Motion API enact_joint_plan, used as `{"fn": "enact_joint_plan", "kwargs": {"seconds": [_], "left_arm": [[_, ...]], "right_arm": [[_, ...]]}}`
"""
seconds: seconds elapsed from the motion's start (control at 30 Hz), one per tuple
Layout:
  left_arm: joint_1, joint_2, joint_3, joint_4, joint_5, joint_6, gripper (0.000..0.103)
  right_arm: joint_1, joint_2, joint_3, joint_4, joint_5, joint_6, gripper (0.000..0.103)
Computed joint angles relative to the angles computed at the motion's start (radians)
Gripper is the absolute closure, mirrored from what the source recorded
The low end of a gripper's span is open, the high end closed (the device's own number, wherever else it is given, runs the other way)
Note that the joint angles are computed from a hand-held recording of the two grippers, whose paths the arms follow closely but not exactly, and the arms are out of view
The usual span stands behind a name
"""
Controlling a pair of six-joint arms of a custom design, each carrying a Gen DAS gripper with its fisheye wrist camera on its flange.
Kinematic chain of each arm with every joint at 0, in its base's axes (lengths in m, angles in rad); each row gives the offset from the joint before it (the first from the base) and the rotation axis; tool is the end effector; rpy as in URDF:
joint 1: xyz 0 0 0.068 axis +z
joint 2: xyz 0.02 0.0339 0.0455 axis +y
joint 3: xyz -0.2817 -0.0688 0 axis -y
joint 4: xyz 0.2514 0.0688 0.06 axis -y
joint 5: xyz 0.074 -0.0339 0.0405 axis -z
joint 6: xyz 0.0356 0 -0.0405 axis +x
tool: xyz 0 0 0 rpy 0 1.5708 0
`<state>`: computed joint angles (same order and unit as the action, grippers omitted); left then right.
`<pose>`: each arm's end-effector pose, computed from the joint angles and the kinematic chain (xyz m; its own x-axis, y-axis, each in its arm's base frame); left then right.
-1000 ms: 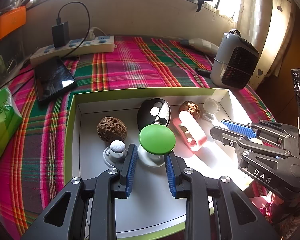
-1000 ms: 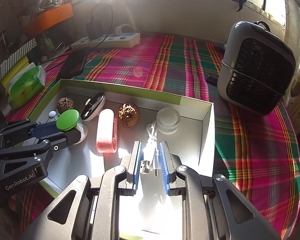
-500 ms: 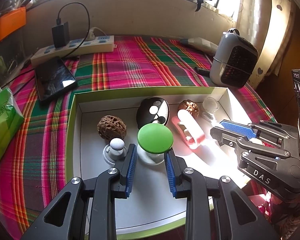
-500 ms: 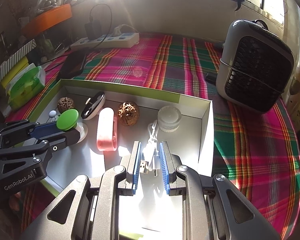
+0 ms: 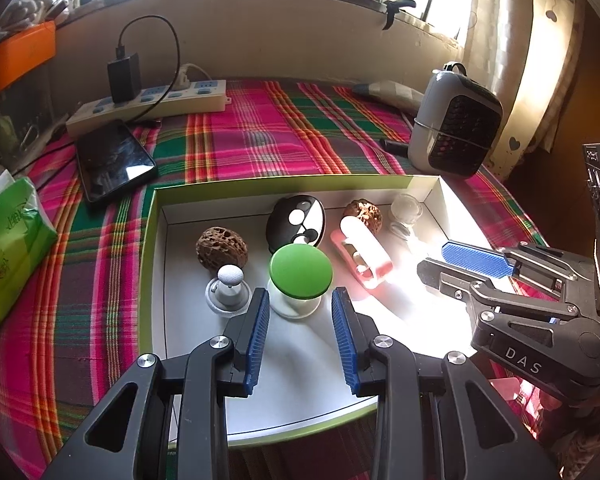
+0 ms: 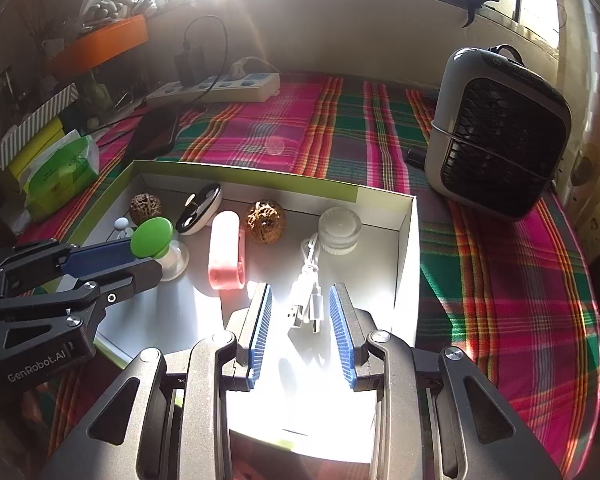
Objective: Organize objects
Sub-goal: 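Open both grippers to set the massager and white cable in the box, then move the right gripper to the pink-capped white tube and grasp it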
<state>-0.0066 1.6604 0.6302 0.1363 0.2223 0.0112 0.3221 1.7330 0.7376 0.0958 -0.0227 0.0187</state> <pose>0.2941 -0.0098 0.1246 -0.7778 0.0161 -0.6283 0.1533 0.9743 -0.1648 0.3040 0.1023 0.1274 -0.7488 -0.2302 -0.6215 -0.3159 0.9483 0.0294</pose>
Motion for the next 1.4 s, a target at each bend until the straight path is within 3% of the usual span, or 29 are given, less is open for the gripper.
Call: {"fn": "enact_joint_plan", "kwargs": {"seconds": [0.6,1.17,1.4], "left_arm": [[-0.012,-0.150,-0.110,-0.008,0.012,-0.009,0.073],[-0.041,-0.372,-0.245,-0.064,0.052,-0.020,0.073],[-0.068,-0.414,-0.282,-0.076,0.063,-0.025,0.072]], "right_arm": [[0.009,-0.136,-0.118,0.024,0.004,0.027,0.072],[0.005,-0.377,-0.335,0.059,-0.042,0.027,0.071],[0.002,-0.398,-0.385,0.072,-0.063,0.011,0.071]]}}
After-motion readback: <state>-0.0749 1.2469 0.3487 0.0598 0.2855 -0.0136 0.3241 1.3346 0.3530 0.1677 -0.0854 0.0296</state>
